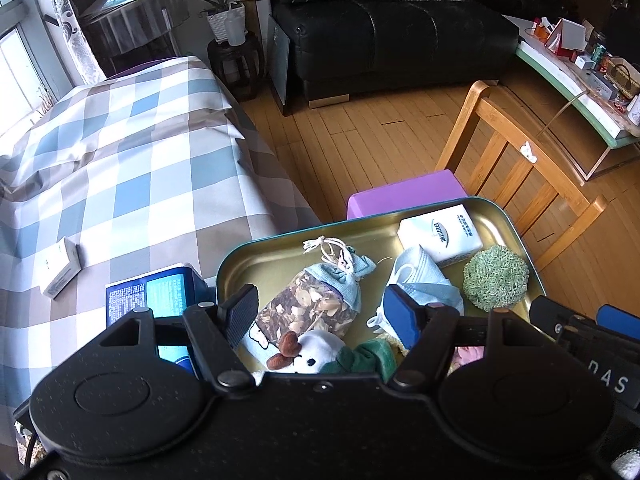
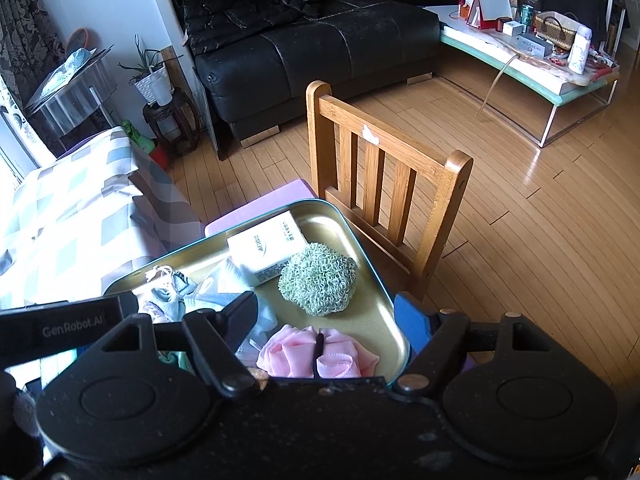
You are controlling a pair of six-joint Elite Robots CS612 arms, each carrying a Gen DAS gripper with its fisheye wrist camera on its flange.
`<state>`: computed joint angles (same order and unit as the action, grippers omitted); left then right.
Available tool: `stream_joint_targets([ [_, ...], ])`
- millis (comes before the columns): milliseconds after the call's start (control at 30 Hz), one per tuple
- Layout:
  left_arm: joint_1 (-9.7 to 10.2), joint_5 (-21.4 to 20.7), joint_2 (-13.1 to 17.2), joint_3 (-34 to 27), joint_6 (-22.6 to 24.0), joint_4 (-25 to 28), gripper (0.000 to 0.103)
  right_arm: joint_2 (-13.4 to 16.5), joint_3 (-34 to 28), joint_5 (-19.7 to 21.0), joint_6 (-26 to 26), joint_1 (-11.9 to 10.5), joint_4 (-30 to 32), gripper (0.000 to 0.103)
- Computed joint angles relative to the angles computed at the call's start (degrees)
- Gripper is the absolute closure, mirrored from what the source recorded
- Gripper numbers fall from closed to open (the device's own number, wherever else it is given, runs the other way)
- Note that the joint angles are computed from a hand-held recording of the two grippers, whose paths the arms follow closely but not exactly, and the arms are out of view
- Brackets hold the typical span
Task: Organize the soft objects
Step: 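Lower the mask and pink pouch into the tray and open both tools, then withdraw both tools from the tray back over the bedspread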
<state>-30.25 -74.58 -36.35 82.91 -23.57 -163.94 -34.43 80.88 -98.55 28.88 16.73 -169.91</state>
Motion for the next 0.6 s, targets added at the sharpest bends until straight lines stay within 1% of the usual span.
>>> stream_joint_targets([
  [367,-0.17,0.3,-1.5,2.0,-1.2,0.4,0.038,0.0,0.0,-0.2,-0.4,0.0,0.1,0.028],
  [600,-0.22,0.3,-2.6,3.9,-2.8,0.8,0.037,0.1,-0.1,-0.2,-0.8,0.1,0.2,0.028],
])
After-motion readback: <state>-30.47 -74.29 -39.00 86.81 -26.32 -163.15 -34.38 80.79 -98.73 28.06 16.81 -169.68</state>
